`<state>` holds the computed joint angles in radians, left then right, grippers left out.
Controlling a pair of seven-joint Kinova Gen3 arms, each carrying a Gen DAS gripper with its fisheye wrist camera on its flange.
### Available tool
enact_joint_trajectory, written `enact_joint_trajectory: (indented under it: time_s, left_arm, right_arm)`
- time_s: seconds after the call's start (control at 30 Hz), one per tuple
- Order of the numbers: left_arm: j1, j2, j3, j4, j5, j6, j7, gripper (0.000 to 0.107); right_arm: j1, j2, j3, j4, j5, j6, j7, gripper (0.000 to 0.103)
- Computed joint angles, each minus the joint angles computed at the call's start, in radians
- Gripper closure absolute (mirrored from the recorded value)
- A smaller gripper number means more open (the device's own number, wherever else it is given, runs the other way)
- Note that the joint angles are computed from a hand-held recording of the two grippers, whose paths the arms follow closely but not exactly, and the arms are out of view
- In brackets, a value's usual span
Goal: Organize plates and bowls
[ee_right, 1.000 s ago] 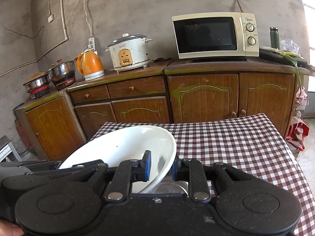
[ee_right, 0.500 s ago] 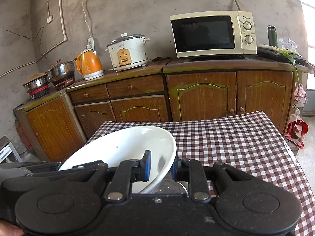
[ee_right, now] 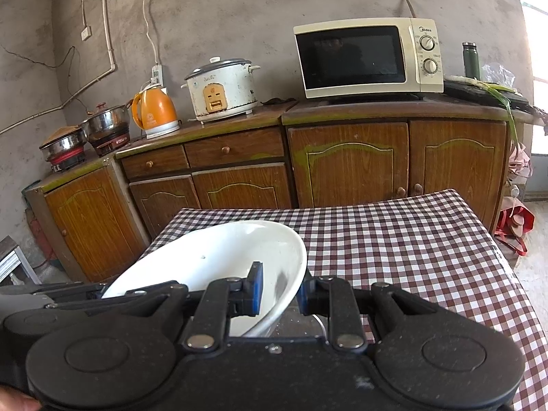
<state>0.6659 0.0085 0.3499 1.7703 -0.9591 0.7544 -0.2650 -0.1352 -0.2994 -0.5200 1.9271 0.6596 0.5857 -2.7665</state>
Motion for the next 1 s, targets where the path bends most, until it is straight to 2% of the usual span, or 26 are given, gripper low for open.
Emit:
enact_joint_trajectory:
  time_s: [1.0]
  left_arm:
    - [0.023, 0.008, 0.002, 0.033, -0.008, -0.006, 0.054, 0.079]
  right_arm:
    - [0.063, -0.043, -0.037, 0.063, -0.059, -0.039, 0.012, 0.077]
